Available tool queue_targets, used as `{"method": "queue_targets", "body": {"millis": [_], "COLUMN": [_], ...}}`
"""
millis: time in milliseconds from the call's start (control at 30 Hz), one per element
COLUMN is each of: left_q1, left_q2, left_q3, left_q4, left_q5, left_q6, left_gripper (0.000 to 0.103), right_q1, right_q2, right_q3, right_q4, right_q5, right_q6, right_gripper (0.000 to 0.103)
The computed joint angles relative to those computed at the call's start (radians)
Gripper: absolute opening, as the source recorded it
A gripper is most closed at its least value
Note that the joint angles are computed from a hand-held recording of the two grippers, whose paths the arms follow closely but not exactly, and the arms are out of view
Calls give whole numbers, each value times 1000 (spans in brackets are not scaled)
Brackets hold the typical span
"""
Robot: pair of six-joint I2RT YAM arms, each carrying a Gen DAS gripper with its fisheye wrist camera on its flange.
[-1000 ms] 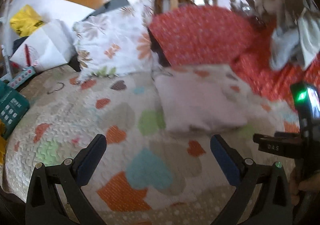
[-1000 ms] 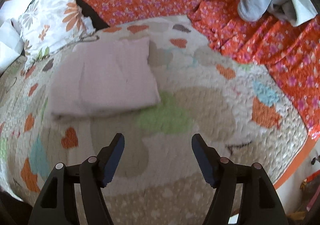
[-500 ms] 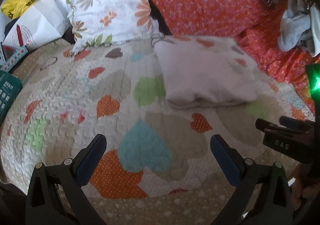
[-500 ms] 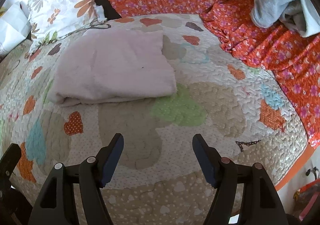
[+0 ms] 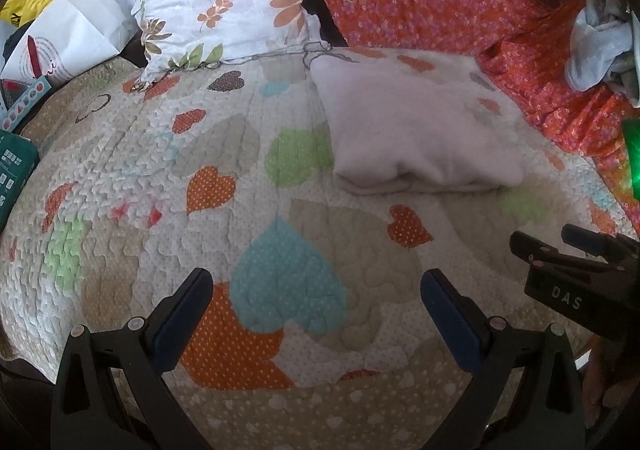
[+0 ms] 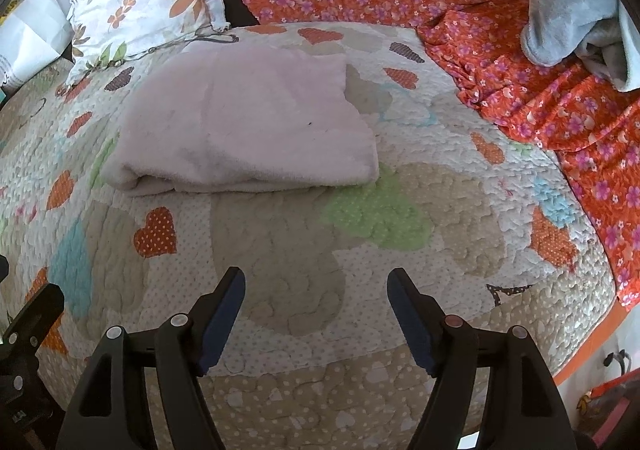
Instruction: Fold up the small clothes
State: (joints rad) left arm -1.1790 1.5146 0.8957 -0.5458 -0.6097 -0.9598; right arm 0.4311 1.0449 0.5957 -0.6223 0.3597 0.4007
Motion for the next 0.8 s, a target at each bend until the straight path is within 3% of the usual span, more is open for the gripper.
{"method": "queue_targets", "body": {"millis": [800], "left_q1": [19], "left_q2": [-7], "left_q3": [-26], "left_q4": [36], "left_q5": [56], "left_q6": [5], "left_gripper": [103], "right_q1": [65], "right_q2": [36], "right_q3": [-1], "right_q4": [4], "right_q5": [46], "right_q6": [11], "right_gripper": [79]}}
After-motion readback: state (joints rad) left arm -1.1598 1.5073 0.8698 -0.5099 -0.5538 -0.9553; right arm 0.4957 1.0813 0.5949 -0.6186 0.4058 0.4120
